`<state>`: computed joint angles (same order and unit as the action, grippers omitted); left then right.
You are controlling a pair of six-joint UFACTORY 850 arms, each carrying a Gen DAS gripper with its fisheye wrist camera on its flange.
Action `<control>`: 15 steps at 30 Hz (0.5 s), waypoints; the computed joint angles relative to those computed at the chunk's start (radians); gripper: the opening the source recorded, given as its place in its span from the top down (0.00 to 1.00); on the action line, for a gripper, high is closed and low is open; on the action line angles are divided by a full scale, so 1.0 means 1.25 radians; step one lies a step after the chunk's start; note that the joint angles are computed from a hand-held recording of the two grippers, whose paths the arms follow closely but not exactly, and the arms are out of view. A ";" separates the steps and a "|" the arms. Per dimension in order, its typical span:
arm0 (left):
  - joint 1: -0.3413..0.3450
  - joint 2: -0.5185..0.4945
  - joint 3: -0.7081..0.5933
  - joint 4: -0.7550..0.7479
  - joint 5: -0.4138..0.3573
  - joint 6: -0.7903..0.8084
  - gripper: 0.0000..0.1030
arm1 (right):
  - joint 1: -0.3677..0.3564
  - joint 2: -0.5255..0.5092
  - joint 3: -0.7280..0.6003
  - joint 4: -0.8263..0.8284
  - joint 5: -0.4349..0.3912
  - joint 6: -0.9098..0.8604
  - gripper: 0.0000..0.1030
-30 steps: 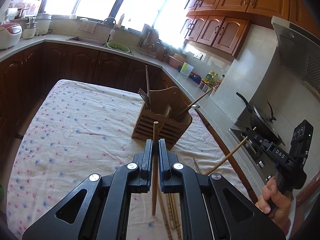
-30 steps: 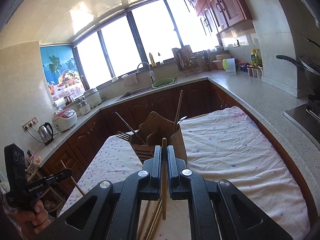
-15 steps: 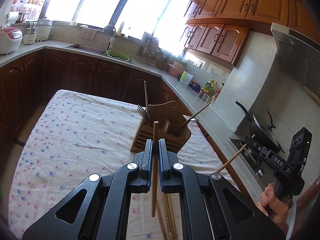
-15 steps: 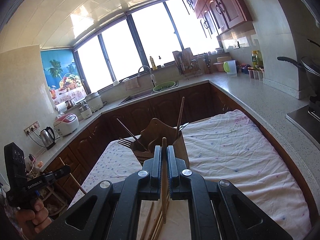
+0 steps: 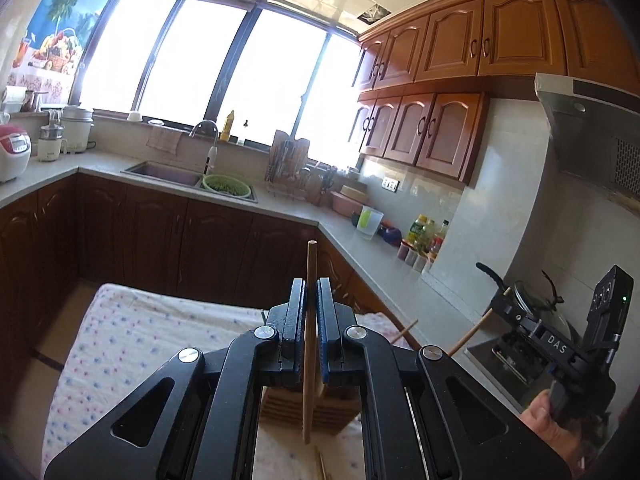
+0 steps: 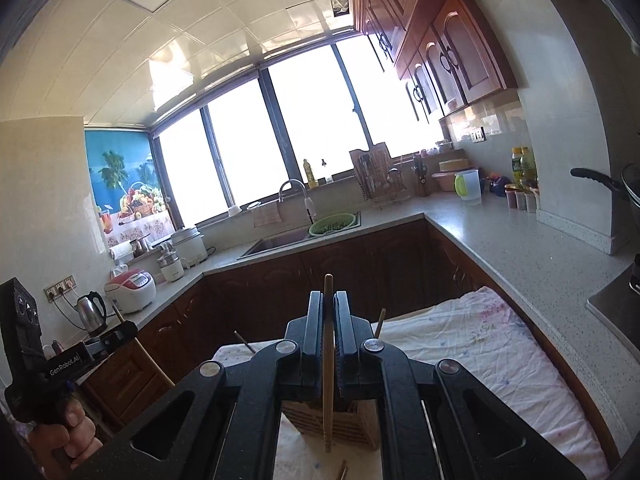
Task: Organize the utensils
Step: 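Lift both wooden chopsticks and carry them over the wooden holder, then lower the chopsticks into the holder and open both tools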
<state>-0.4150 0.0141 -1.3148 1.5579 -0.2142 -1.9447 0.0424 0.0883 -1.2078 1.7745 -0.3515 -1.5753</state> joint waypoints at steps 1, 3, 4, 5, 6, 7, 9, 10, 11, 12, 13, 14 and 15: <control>0.004 -0.018 -0.022 0.014 -0.004 -0.012 0.96 | 0.003 -0.015 -0.019 0.010 0.006 -0.004 0.95; 0.013 -0.051 -0.055 0.048 -0.011 -0.050 0.96 | 0.011 -0.043 -0.052 0.030 0.021 -0.015 0.95; 0.017 -0.067 -0.070 0.057 -0.014 -0.067 0.96 | 0.017 -0.054 -0.063 0.057 0.035 -0.043 0.95; 0.022 -0.083 -0.084 0.061 -0.014 -0.079 0.96 | 0.022 -0.065 -0.074 0.087 0.048 -0.075 0.95; 0.027 -0.097 -0.095 0.066 -0.016 -0.091 0.96 | 0.026 -0.076 -0.082 0.111 0.058 -0.099 0.95; 0.029 -0.111 -0.103 0.065 -0.023 -0.094 0.96 | 0.030 -0.087 -0.089 0.131 0.065 -0.120 0.95; 0.035 -0.135 -0.111 0.083 -0.029 -0.128 0.96 | 0.035 -0.106 -0.096 0.163 0.076 -0.156 0.95; 0.036 -0.145 -0.113 0.084 -0.032 -0.136 0.96 | 0.036 -0.114 -0.097 0.174 0.078 -0.168 0.95; 0.036 -0.153 -0.112 0.084 -0.037 -0.143 0.96 | 0.037 -0.120 -0.096 0.186 0.077 -0.179 0.95; 0.037 -0.158 -0.109 0.092 -0.034 -0.156 0.96 | 0.040 -0.125 -0.093 0.202 0.080 -0.195 0.95; 0.039 -0.163 -0.102 0.116 -0.029 -0.183 0.96 | 0.042 -0.129 -0.089 0.221 0.084 -0.215 0.95; 0.038 -0.169 -0.100 0.123 -0.031 -0.189 0.96 | 0.042 -0.132 -0.085 0.231 0.084 -0.226 0.95; 0.037 -0.173 -0.096 0.126 -0.035 -0.191 0.96 | 0.043 -0.136 -0.080 0.239 0.083 -0.235 0.95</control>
<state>-0.3689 -0.2025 -1.4343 1.7149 -0.2580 -2.1829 0.0961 -0.0811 -1.3081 2.0736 -0.2476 -1.8688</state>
